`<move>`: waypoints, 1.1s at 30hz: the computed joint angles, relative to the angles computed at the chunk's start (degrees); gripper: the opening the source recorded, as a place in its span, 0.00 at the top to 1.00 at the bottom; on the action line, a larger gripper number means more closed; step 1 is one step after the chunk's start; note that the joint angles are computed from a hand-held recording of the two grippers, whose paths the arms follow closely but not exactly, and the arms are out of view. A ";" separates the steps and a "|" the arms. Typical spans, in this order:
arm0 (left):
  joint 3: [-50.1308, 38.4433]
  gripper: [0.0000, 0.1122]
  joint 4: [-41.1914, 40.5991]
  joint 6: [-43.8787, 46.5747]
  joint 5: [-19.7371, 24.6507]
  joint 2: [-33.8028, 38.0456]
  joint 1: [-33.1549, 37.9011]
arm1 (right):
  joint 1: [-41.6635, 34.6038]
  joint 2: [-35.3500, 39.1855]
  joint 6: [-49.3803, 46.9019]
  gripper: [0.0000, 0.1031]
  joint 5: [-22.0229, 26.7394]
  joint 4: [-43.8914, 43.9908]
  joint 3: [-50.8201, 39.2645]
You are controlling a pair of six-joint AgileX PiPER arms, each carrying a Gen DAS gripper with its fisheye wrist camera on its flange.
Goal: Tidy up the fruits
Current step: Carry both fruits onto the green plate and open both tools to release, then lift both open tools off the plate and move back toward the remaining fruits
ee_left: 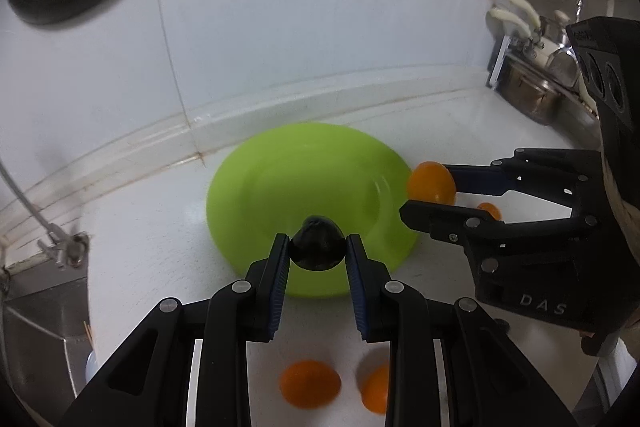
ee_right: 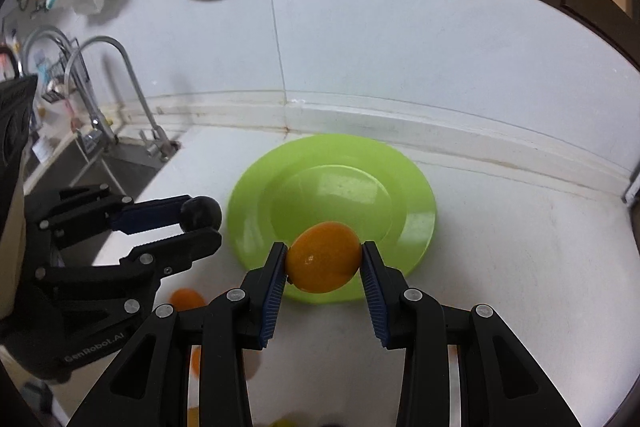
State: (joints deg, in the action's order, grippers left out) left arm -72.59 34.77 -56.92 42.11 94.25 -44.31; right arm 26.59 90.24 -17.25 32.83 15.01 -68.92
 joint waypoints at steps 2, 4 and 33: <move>-1.26 0.75 -2.16 2.84 -0.39 1.69 1.41 | -0.19 2.42 -0.38 0.63 1.04 -0.10 -2.00; -2.50 0.75 -3.87 5.12 -0.43 3.49 2.54 | -0.83 5.18 -1.37 0.63 2.82 1.22 -4.25; -0.92 0.46 4.88 -5.49 6.73 0.77 -1.37 | -2.07 5.92 2.28 0.56 0.31 -0.81 -2.96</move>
